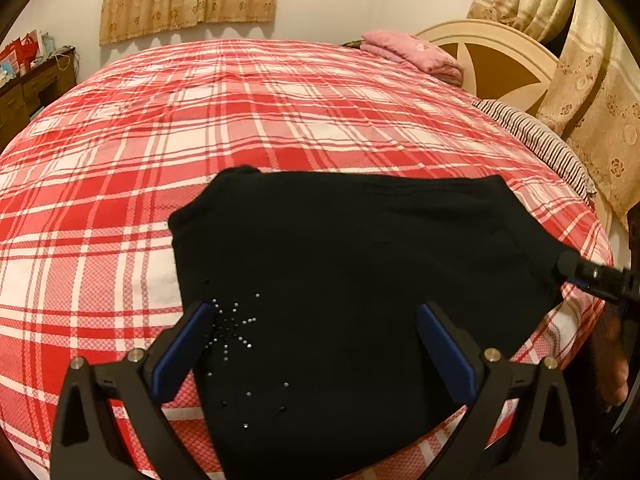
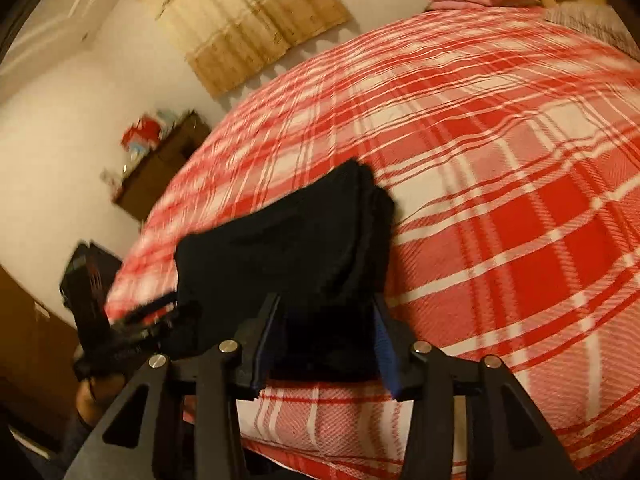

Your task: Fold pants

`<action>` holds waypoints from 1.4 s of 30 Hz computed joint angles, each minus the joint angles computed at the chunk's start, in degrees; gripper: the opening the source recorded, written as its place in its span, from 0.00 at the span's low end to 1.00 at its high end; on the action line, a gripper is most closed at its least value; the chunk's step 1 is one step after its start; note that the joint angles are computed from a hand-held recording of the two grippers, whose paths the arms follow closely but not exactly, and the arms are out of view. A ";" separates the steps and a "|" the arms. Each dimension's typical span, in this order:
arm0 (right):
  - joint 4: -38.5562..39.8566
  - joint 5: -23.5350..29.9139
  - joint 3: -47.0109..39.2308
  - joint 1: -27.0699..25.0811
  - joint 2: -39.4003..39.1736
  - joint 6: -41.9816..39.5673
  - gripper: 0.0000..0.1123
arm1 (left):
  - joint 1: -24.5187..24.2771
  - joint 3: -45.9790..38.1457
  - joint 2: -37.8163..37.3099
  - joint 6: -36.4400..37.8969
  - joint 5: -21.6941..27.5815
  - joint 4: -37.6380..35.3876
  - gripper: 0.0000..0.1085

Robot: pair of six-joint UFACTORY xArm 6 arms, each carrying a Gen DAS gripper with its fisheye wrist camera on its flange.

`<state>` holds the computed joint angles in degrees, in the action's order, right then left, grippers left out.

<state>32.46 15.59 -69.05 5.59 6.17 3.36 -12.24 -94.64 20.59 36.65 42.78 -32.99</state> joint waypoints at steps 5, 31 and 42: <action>0.25 1.58 -0.19 -0.45 0.40 -0.40 0.19 | 0.28 0.06 0.30 -0.37 -0.27 0.23 0.95; 5.32 6.28 -9.64 -3.35 7.36 -7.53 0.51 | 3.37 -8.04 5.75 1.61 3.03 -1.94 0.95; 7.82 6.25 -14.17 -2.42 12.54 -12.03 0.51 | 3.57 -8.75 6.96 1.92 4.74 -3.90 0.95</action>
